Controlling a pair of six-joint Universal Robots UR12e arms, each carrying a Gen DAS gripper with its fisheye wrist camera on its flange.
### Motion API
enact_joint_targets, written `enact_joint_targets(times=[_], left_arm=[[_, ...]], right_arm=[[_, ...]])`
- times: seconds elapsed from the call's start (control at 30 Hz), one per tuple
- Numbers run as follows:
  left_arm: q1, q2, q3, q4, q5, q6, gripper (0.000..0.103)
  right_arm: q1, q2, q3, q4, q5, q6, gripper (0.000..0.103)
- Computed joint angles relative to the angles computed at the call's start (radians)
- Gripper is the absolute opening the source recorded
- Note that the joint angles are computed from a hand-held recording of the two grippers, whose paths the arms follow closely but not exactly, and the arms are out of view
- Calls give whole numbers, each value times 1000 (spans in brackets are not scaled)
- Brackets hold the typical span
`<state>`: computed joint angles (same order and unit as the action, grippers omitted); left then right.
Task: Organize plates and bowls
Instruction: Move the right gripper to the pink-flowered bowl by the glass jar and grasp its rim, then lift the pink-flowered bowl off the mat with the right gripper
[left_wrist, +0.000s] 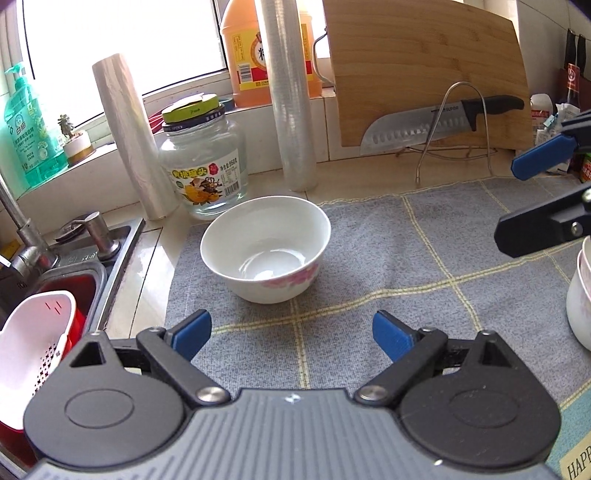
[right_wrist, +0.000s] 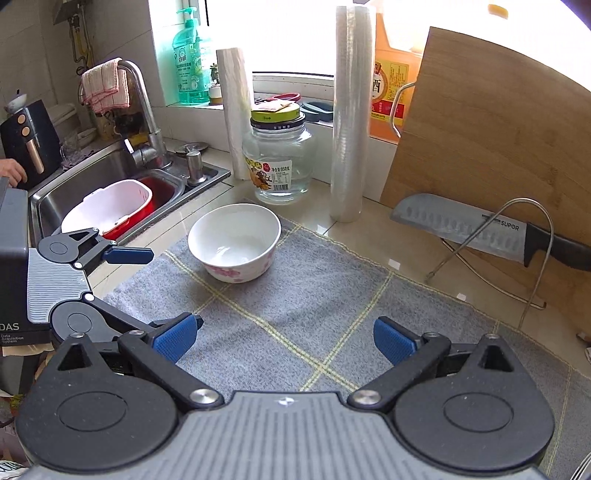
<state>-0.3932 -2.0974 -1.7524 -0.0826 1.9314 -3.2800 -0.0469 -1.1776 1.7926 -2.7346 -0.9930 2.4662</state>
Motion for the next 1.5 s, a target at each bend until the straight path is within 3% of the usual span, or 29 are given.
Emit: enact_joint_targets(times=[0.23,0.63,0.93,1.5], left_arm=[[22,-33,21,36,-12,32,94],[49,-70,48,47,-40,26,94],[53,-85,60,55,-44,60,94],[58,-94,60,100,-62,62,92]], right_arm=[[40,44,-69,29,-19,2,103],[100,151,-234,174,-15,-43,102],[131,219,-329,278,-35,-76,87],[152,270,-403,373,-38,-121,77]])
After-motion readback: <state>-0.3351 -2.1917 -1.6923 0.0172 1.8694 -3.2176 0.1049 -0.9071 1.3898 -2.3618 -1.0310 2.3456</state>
